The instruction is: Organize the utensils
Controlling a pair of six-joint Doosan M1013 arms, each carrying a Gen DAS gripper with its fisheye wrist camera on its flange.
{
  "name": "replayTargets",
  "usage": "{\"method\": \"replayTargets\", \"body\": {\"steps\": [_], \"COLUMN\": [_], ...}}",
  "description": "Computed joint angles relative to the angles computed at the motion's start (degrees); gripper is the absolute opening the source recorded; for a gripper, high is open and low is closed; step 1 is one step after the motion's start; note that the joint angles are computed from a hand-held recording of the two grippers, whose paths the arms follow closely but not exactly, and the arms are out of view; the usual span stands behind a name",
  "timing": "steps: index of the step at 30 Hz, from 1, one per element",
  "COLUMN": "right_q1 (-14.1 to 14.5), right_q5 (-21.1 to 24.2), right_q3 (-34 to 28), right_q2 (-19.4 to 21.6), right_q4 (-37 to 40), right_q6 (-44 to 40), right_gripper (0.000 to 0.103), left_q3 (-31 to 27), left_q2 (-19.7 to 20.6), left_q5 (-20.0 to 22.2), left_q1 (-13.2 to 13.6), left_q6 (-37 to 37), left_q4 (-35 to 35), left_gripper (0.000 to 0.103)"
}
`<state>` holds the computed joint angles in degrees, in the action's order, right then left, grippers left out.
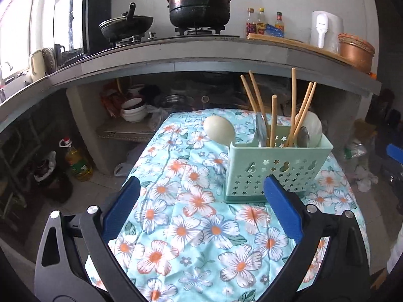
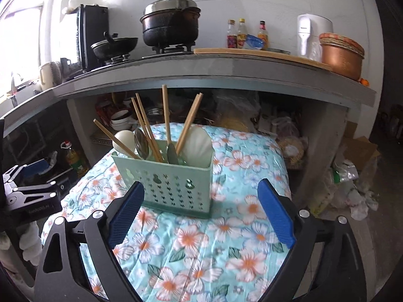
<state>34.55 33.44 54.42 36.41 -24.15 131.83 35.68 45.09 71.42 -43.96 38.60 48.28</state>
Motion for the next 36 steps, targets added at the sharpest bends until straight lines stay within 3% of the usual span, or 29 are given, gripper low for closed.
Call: {"method": "replayTargets", "body": {"steps": [7,17,29,36], "right_q1": [0.4,0.2,-0.1,-0.2], "right_q5": [4.9,4.3,5.0,4.9], "right_q3": [1.8,6.2,8.0,8.0], "right_q2": [-0.9,-3.7,-5.0,-5.0], "right_q4": [0.1,-2.5,-4.7,-4.6], "right_q6": [3.6,9.0,12.6,12.6], "right_gripper": [0.091,0.091,0.091,0.091], "left_q3": [-4.5,-7.4,-9.6,-8.1], "left_q2": [2.6,4.2,5.4,4.6], "left_q5": [6.3,3.4,3.3,2.6], "left_q1": [-1.4,-3.3,-3.7,-3.9], "left_q6": [0.8,5.3,2.4,1.2], "left_q4": [0.7,-0.5,0.5,1.9], "left_gripper": [0.095,0.095,0.095,0.095]}}
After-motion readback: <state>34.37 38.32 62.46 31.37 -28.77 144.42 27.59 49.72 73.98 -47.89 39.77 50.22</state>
